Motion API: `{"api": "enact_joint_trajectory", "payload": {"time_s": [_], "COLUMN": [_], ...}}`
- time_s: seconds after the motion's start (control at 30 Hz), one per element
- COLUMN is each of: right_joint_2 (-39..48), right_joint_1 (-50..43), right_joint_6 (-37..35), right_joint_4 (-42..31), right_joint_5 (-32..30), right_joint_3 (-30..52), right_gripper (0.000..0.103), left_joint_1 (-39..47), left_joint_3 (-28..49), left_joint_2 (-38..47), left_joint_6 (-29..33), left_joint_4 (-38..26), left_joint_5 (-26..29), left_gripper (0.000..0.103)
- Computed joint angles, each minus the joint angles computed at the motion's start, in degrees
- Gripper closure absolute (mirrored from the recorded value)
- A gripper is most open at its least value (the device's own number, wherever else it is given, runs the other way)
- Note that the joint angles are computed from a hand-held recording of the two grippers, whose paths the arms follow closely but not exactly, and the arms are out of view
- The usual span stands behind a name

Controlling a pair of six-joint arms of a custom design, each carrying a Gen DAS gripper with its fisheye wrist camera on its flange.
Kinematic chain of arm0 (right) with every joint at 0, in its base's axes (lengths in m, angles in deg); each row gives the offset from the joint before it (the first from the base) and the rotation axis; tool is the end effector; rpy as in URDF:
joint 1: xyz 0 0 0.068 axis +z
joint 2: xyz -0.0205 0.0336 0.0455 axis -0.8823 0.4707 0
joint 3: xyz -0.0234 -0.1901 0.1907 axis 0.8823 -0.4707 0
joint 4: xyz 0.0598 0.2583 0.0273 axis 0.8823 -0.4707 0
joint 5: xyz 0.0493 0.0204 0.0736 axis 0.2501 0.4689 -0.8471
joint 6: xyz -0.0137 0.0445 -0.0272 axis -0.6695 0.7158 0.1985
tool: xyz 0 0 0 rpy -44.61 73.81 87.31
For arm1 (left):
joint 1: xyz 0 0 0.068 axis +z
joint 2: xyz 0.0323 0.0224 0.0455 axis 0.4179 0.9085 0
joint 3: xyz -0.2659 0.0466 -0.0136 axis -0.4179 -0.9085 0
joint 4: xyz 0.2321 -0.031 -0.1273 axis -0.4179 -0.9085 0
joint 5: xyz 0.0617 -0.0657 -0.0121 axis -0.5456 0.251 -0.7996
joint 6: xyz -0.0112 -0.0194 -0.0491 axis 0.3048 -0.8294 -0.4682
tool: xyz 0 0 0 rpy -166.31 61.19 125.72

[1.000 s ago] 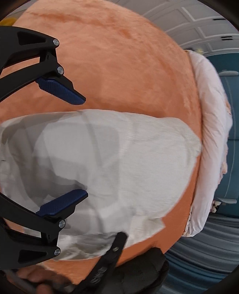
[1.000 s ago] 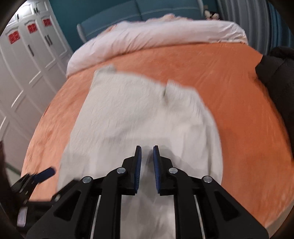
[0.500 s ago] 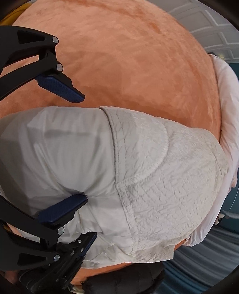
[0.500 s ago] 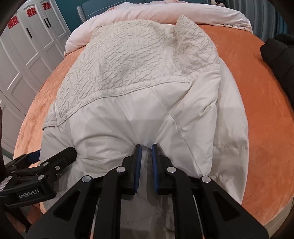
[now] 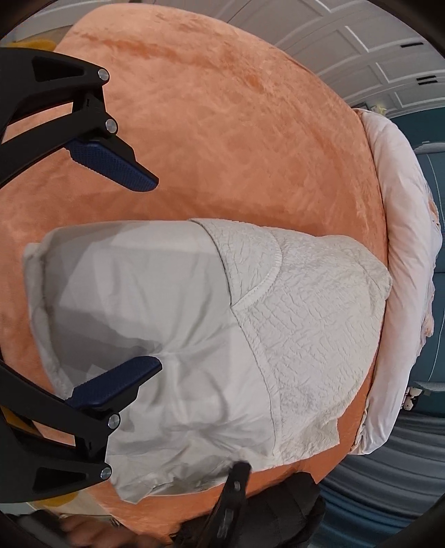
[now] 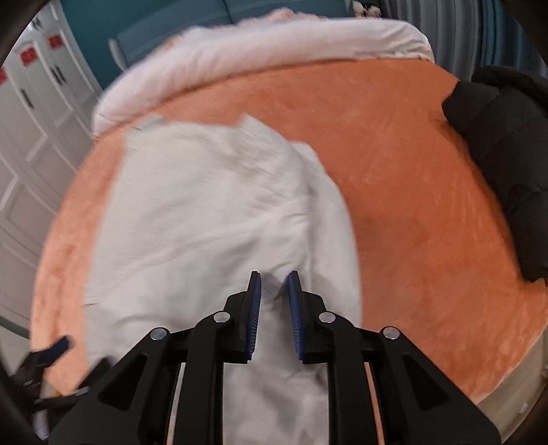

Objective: Fold large clothes

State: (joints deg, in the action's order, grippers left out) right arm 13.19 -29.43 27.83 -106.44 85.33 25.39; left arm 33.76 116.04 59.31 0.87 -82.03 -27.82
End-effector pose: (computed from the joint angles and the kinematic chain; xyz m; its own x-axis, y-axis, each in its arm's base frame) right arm 0.1613 0.0901 0.3252 -0.8006 0.3115 -0.5119 0.2685 0.9502 0.1583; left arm 0.1542 0.0178 0.3518 -0.8492 0.1823 -0.4955 0.2155 0.9765 -0.0101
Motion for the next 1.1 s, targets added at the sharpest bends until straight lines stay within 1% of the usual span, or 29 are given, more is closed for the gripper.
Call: {"api": "enact_joint_trajectory", "payload": {"time_s": [0.03,0.1,0.17,0.27,0.3,0.33,0.37,0.4,0.43,0.47,0.57,0.63,0.67,0.7,0.73,0.8,0.87,0.9,0.93,1.0,1.1], "right_joint_2": [-0.68,-1.12,-1.92,-2.43,-3.16,-4.88,-5.56,-8.44,-10.32,-11.94,-14.01,-13.34,-13.35,-13.55,-13.61,-12.06,-11.09,-10.08,-8.95,-7.09,-4.19], "right_joint_1": [-2.67,-5.68,-6.04,-8.61,-9.81,-9.47,-11.44,-11.11,-12.41,-13.78,-22.02,-26.07,-27.56,-30.02,-29.61,-35.24,-37.08,-38.61,-40.15,-41.97,-40.9], "right_joint_6": [-2.02,-4.8,-5.28,-7.03,-7.01,-5.72,-7.27,-6.58,-7.19,-7.64,-12.28,-14.5,-14.86,-15.23,-13.52,-15.08,-14.65,-15.07,-15.74,-15.56,-14.38], "right_joint_4": [0.1,3.49,5.46,5.05,3.32,1.8,2.09,1.6,1.6,1.61,2.36,3.45,4.24,6.18,7.53,10.94,13.26,14.73,15.68,18.7,23.29], "right_joint_5": [-1.65,-4.87,-5.48,-8.39,-8.92,-7.64,-7.85,-6.69,-7.3,-8.46,-17.0,-19.65,-21.26,-24.59,-26.38,-34.69,-38.78,-41.31,-43.28,-46.78,-47.41], "right_joint_3": [-2.07,-6.47,-9.13,-8.79,-7.56,-6.45,-5.84,-5.72,-5.93,-6.38,-9.17,-11.04,-12.07,-14.42,-15.7,-18.66,-20.52,-21.41,-21.81,-23.28,-23.67], "right_gripper": [0.086,0.086,0.085,0.083,0.082,0.082,0.076,0.064,0.056,0.045,0.042,0.038,0.034,0.032,0.031,0.029,0.024,0.021,0.019,0.012,0.009], "left_joint_1": [-0.92,-0.07,1.02,3.28,5.01,6.38,8.12,10.27,11.78,13.12,15.93,16.21,16.02,15.6,14.53,12.8,11.87,11.4,10.88,10.08,9.13], "left_joint_3": [0.15,0.72,1.4,2.75,3.77,4.72,5.67,7.04,8.22,9.27,13.05,14.38,14.3,14.24,13.7,12.5,11.04,11.04,10.87,10.27,10.69], "left_joint_2": [-0.49,-0.43,0.07,2.06,3.23,4.29,5.52,7.2,8.79,10.55,18.0,22.77,24.1,25.13,25.55,26.93,27.75,28.17,28.43,28.83,30.12], "left_joint_6": [-0.73,0.09,0.48,1.13,1.81,2.39,3.07,3.56,3.63,3.37,0.41,-1.69,-2.34,-2.71,-3.54,-4.07,-3.92,-4.25,-4.97,-6.18,-7.62], "left_joint_4": [-0.13,-0.67,-1.47,-2.34,-3.24,-3.77,-4.09,-4.38,-4.73,-5.11,-6.39,-6.78,-6.4,-6.05,-5.5,-3.84,-2.44,-2.02,-0.91,1.19,2.59], "left_joint_5": [-0.74,-0.59,0.23,2.28,4.2,5.52,7.01,9.05,10.68,12.26,17.55,20.85,22.26,22.75,23.07,23.86,26.76,26.97,26.98,27.23,27.3], "left_gripper": [0.009,0.009,0.009,0.009,0.009,0.009,0.009,0.008,0.008,0.008,0.008,0.008,0.008,0.008,0.008,0.007,0.005,0.005,0.005,0.005,0.005]}}
